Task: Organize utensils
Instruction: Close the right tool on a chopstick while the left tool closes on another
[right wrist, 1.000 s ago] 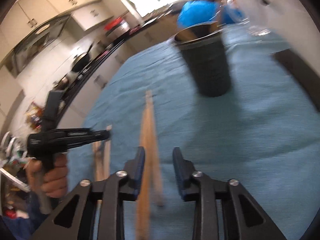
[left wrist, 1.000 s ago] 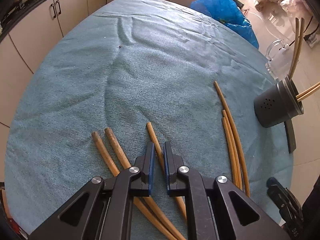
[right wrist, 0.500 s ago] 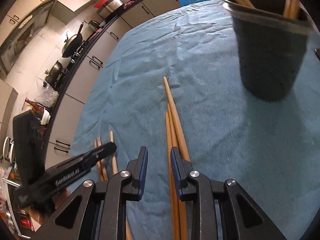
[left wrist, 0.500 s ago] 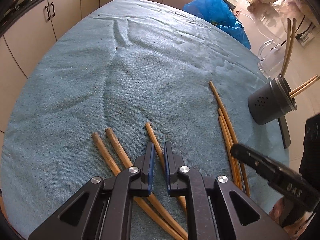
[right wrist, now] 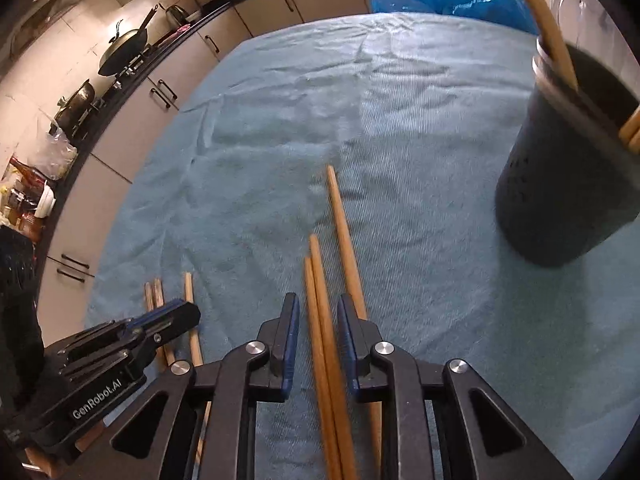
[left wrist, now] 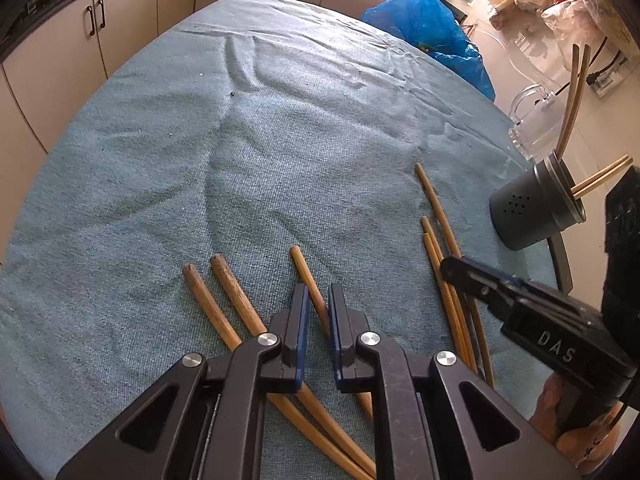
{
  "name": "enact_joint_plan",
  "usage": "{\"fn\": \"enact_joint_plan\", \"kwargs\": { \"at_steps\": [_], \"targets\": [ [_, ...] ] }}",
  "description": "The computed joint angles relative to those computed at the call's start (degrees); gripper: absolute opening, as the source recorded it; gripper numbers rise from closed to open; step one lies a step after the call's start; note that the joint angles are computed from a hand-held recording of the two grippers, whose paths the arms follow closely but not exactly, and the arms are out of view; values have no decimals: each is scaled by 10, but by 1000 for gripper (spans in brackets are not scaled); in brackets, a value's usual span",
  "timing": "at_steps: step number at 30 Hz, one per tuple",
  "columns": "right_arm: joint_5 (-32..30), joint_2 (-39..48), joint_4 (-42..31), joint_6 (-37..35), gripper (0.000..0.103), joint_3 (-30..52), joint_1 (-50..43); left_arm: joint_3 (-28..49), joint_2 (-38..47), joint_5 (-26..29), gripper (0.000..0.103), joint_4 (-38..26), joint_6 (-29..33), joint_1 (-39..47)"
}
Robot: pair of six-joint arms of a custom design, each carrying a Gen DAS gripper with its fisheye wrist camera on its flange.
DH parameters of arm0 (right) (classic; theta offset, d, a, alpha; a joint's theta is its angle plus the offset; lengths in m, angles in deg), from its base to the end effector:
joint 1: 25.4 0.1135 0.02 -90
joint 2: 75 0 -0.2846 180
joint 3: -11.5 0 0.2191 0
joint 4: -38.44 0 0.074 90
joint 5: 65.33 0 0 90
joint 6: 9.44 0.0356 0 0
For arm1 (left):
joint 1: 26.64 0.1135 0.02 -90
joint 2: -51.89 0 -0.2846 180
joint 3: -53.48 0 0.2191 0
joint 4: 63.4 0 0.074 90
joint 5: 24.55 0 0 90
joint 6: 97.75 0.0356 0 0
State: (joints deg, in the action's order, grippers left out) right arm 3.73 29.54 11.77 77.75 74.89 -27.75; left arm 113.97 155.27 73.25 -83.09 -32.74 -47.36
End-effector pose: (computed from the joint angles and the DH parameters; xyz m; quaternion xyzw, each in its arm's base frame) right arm 0.2972 0.0005 0.1455 -0.0388 0.9648 0.1696 0.1970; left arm 0.2758 -0.1095 0.1443 -0.0200 0.9692 -0.1527 0.1922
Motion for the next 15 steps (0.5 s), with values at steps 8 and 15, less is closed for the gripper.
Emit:
{"fn": "enact_joint_plan", "kwargs": {
  "at_steps": [8, 15],
  "targets": [
    [-100, -4, -17, 7, 22, 0, -40, 6, 2, -8, 11, -5, -4, -5],
    [-71, 26, -8, 13, 22, 3, -36, 9, 4, -12, 11, -9, -7, -7]
  ]
}}
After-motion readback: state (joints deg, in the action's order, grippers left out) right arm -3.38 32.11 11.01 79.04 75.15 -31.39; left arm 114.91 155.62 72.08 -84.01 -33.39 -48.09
